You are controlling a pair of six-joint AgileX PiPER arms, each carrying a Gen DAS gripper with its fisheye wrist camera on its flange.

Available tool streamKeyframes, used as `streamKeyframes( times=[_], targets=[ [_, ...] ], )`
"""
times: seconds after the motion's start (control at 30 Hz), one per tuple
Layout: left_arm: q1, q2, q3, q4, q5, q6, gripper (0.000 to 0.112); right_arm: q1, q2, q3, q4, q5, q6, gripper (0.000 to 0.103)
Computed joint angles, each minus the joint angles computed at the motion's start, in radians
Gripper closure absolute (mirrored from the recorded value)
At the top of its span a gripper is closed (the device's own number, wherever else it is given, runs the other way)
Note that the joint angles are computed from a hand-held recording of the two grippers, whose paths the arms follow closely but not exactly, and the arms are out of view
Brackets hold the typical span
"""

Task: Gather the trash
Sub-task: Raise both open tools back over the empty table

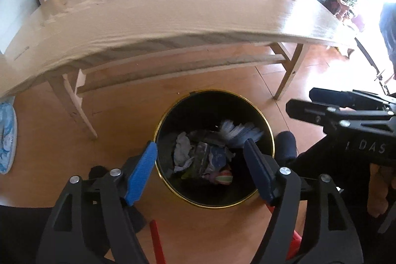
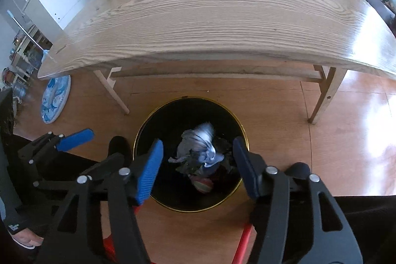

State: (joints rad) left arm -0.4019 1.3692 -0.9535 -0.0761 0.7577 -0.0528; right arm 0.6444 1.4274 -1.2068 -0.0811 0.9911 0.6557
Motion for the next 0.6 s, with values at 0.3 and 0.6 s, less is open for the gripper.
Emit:
streamKeyframes(
  times=[0.3, 0.6],
  targets=[
    [0.141, -0.03, -0.173, -0.11, 0.08, 0.136, 0.02, -0.014, 0.002, -0.14, -0.092, 0.035, 0.02, 0.014],
    [0.246, 0.344, -0.812, -0.06, 0.223, 0.098, 0.016, -0.228, 0.311, -0.661, -0.14, 0.101, -0.095, 0.007]
  ],
)
